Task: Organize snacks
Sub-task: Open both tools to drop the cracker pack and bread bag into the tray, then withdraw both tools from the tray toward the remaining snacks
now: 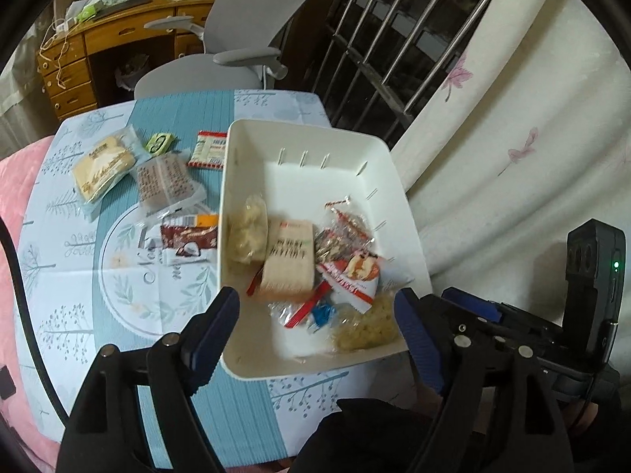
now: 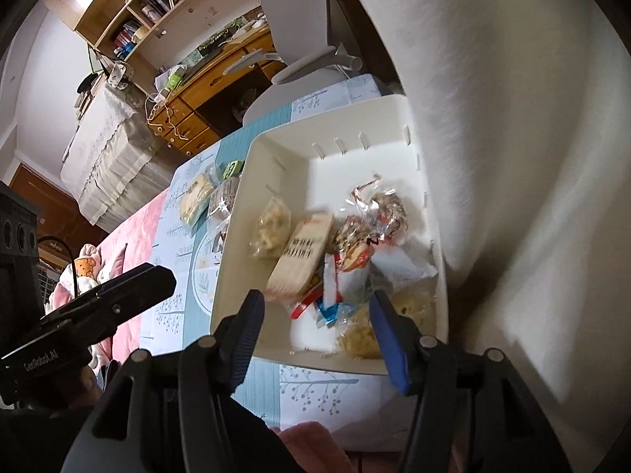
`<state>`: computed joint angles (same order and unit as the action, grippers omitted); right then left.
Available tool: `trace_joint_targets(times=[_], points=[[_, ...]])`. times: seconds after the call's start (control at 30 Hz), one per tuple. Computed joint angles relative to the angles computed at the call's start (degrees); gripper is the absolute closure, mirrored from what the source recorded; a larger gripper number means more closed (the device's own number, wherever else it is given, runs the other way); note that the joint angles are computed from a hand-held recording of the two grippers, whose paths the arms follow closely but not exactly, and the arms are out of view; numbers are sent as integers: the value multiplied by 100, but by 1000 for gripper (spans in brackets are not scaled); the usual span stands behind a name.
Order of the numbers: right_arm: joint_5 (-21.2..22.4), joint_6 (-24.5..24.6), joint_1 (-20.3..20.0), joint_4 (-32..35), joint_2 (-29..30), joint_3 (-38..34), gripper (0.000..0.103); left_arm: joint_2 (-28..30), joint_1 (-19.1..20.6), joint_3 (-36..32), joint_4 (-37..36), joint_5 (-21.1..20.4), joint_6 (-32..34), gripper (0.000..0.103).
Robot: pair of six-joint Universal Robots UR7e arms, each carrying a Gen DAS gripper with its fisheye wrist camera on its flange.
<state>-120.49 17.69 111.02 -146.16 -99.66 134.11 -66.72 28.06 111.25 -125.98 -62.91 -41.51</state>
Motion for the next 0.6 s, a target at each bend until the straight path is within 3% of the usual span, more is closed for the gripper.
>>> trace_joint_targets(times=[0.27,0.6], points=[[57,519,228,-186,496,-18,48,-638,93,237,562,-37,34,23],[-52,1361,977,-1149,1846,-313,48,-1772,379,292,1466,249,545,23]])
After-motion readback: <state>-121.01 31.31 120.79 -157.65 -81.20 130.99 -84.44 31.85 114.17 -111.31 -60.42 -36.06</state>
